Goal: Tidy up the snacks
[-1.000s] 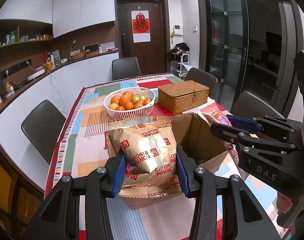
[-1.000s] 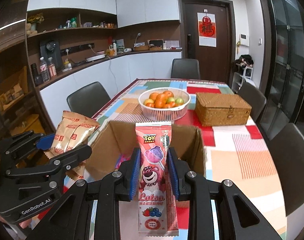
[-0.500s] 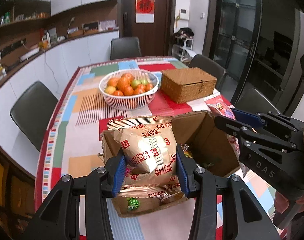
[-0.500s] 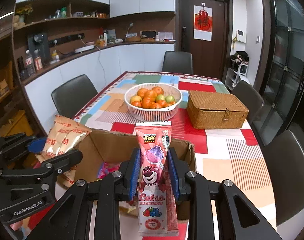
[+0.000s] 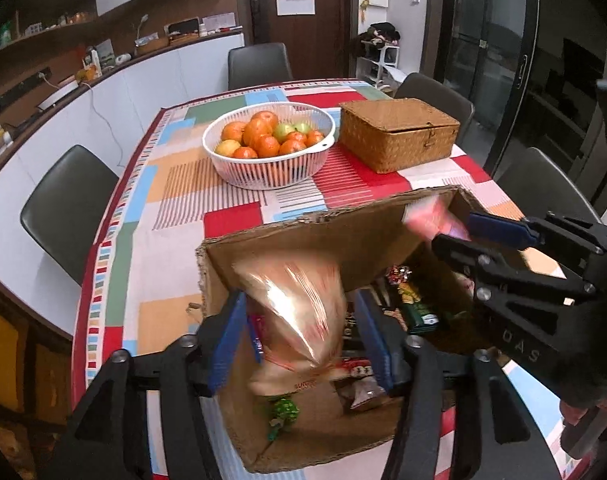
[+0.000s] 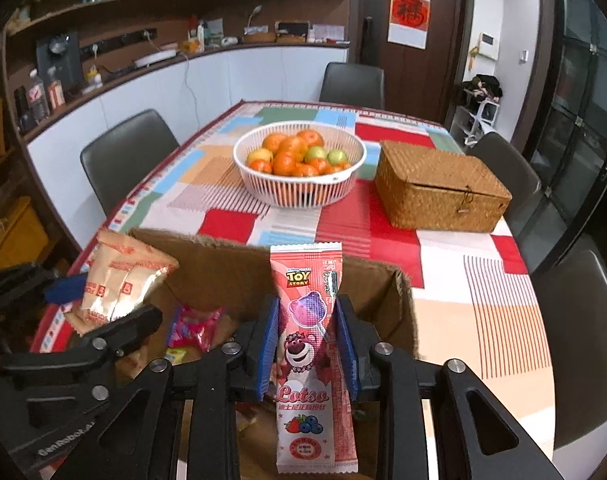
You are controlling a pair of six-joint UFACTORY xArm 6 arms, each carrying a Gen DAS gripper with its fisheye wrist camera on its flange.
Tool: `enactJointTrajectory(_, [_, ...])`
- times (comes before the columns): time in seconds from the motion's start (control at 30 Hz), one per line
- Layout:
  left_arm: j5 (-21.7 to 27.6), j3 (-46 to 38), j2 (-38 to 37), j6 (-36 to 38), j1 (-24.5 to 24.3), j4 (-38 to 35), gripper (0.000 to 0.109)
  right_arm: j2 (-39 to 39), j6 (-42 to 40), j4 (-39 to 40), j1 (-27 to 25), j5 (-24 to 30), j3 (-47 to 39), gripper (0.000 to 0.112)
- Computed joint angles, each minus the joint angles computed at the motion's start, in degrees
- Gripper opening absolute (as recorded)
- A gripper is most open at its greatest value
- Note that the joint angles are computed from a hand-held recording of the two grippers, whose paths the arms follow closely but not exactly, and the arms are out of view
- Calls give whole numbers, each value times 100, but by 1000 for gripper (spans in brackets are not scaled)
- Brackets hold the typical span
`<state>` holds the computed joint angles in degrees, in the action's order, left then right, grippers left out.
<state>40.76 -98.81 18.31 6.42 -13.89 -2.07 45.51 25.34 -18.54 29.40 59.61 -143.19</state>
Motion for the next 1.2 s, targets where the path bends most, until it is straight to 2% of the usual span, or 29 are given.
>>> enactJointTrajectory(0.07, [-120,163,-106,-73,20,50,58,-38,34,-48,15,66,85,43])
enactJointTrajectory(0.1, [-206,311,-210,-131,29,74,59,-217,117,-109,22,-51,404,47])
enactJointTrajectory(0.23, [-719,1018,-706,-333,45,192,65,-1087,533,-350,61,-670,1845,49])
enactJointTrajectory(0.33, [-1162,1635,-1157,-486,50,272,71,-1788,1092,-792,126,-1133,2919,60])
enactJointTrajectory(0.5, [-1899,2689,-2012,-1080,44,904,83,-2767,1978,-1691,309,-1588,4253,73])
enactJointTrajectory(0.63, [-2295,3357,-2626,-1374,25,1215,90,-3418,2639,-2244,463,-1791,5042,79])
enactJointTrajectory(0.73, [-2596,3887,-3126,-1846,15,1719,96,-3880,3022,-2512,557,-1981,5591,83])
enactJointTrajectory(0.9, [-2936,4575,-3873,-3026,83,2971,103,-4570,3711,-3106,791,-2015,6352,86])
enactJointTrajectory(1.2, [-2978,5252,-4787,-3909,92,3890,103,-5490,4695,-4146,1413,-1334,7202,91])
